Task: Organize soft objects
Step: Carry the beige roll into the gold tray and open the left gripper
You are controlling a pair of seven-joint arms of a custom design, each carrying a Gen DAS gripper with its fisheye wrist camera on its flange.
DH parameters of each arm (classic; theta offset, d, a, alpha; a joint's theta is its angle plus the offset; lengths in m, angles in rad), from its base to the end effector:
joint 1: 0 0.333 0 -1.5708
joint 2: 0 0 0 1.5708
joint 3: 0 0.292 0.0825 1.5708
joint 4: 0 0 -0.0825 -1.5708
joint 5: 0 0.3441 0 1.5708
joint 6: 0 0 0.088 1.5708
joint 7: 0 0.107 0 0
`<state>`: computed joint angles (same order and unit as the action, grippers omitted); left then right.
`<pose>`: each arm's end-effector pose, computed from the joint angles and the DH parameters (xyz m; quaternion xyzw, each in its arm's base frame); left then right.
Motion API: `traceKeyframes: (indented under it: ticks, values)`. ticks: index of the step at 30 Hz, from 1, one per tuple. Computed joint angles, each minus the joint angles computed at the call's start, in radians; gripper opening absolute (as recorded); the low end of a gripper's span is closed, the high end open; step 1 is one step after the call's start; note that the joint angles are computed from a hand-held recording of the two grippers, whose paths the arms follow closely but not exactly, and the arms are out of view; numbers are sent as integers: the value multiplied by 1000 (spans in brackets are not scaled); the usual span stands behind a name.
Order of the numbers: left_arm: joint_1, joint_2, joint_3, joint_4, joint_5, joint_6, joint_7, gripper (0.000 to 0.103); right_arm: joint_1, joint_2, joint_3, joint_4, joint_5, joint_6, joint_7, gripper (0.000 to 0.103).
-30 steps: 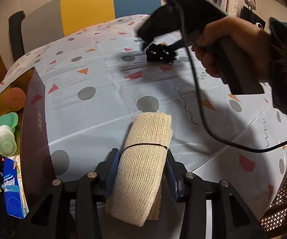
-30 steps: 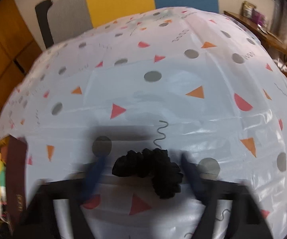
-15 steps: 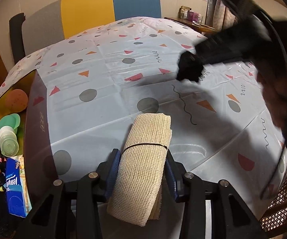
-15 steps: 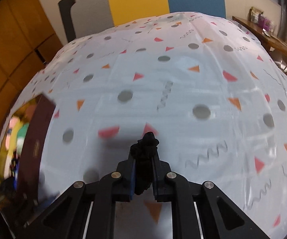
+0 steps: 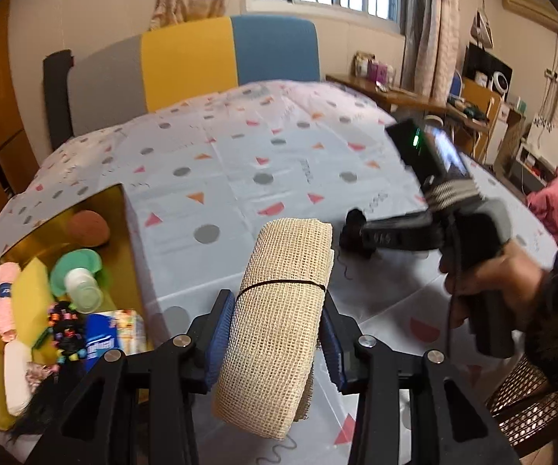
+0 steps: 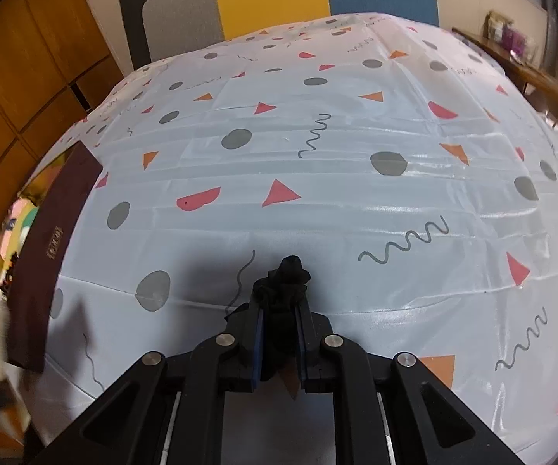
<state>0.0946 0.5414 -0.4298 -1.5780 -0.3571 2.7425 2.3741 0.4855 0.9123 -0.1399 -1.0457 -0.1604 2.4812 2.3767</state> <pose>0.6696 -0.1583 0.4173 -0.3814 0.8450 -0.3415 0.1547 0.7000 0.2980 0.3476 -0.5786 0.7652 -0.1617 0.2315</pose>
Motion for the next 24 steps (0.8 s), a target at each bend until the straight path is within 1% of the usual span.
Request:
traceKeyframes:
  ticks: [4, 9, 16, 20, 22, 24]
  values:
    - [25, -37, -7, -25, -32, 7, 4, 43, 16, 25, -17, 45, -29, -32, -5, 13]
    - [60, -84, -14, -63, -102, 25, 32, 43, 16, 11, -18, 6, -36, 7, 5, 13]
    - [78, -118, 10, -84, -166, 56, 51, 43, 45, 18, -50, 7, -80, 5, 39, 14]
    - [80, -123, 30, -89, -173, 64, 37, 43, 68, 22, -73, 3, -124, 7, 62, 14]
    - [84, -125, 38, -94, -173, 69, 30, 43, 73, 28, -78, 14, -140, -5, 72, 14]
    - [92, -126, 45, -95, -175, 64, 20, 43, 74, 24, -79, 4, -149, 3, 88, 14]
